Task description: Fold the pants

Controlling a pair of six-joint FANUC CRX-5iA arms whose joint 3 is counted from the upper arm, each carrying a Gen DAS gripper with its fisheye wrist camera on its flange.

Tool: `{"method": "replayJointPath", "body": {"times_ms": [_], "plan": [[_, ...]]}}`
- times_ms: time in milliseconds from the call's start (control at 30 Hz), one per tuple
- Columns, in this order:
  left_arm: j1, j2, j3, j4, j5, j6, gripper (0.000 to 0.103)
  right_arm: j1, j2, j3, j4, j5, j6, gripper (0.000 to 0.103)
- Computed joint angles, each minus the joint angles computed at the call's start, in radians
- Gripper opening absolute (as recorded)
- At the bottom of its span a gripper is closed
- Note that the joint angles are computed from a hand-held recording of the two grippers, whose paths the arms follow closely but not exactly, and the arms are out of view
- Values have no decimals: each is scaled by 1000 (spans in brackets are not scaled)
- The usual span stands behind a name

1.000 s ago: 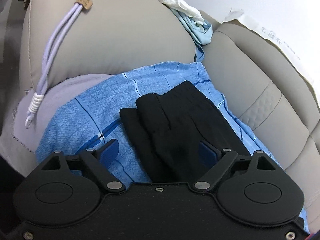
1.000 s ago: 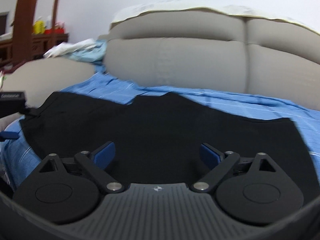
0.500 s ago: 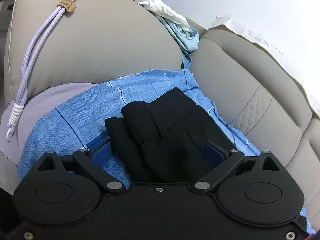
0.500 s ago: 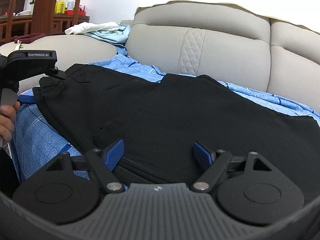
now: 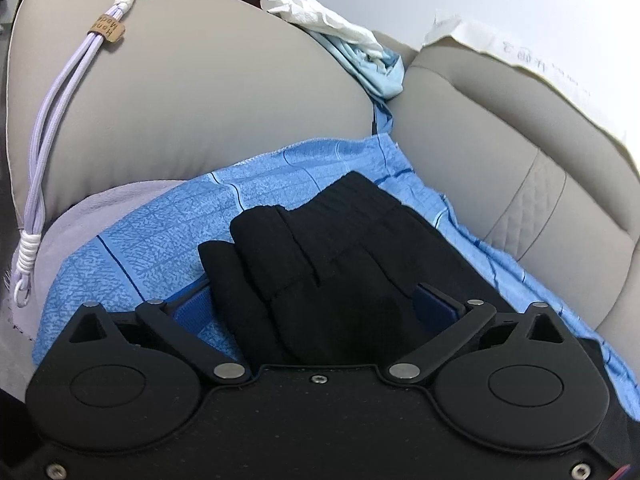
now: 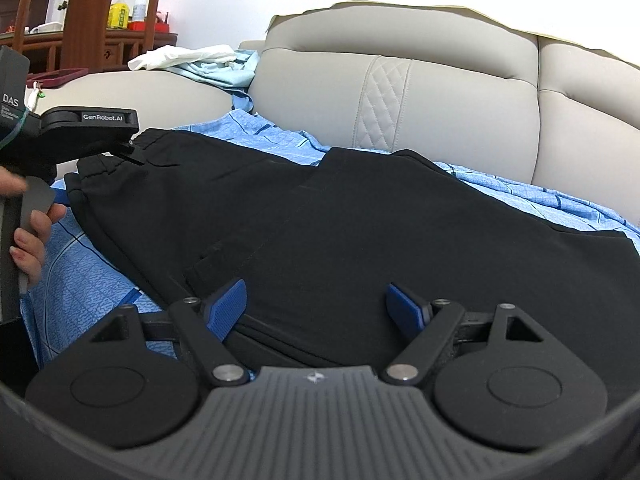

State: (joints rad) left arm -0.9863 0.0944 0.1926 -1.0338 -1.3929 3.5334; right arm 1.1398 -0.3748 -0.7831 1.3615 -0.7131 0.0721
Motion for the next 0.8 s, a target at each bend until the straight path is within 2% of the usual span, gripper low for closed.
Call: {"method": "replayJointPath", "body": {"times_ms": [67, 100, 133, 167, 233, 267, 333, 400, 500, 600, 633, 667, 733, 767, 800], "plan": [[-6, 17, 25, 2, -50, 18, 73, 0, -2, -2, 2, 1, -2, 86], [-6, 16, 26, 7, -66, 27, 53, -2, 0, 0, 2, 1, -3, 86], [-6, 15, 28, 13, -82, 46, 39, -2, 0, 0, 2, 1, -5, 86], [3, -8, 4, 26, -63, 69, 37, -1, 0, 3, -4, 1, 1, 86], [13, -61, -47, 46, 4, 117, 20, 6, -4, 13, -34, -4, 23, 86], [7, -66, -50, 31, -6, 144, 19, 11, -10, 19, -60, -4, 40, 86], [-14, -73, -31, 11, -15, 112, 16, 17, -32, 28, -114, 0, 69, 88], [-65, -57, 16, -78, -45, 49, 15, 23, -71, 28, -160, -5, 68, 89], [-102, -46, 82, -161, 64, -75, 15, 23, -157, -4, -164, -51, -13, 90], [-101, 6, 188, -165, 252, -255, 15, 22, -260, -39, -164, -143, -109, 90], [-88, 27, 222, -136, 351, -341, 16, 25, -296, -51, -157, -191, -146, 90], [-62, 50, 262, -63, 434, -472, 17, 28, -325, -60, -148, -236, -174, 90], [15, 125, 329, 181, 642, -733, 25, 37, -374, -78, -129, -319, -209, 90], [40, 179, 372, 310, 692, -864, 28, 43, -398, -86, -120, -364, -217, 90], [56, 231, 412, 441, 699, -995, 32, 49, -416, -93, -116, -404, -219, 90]]}}
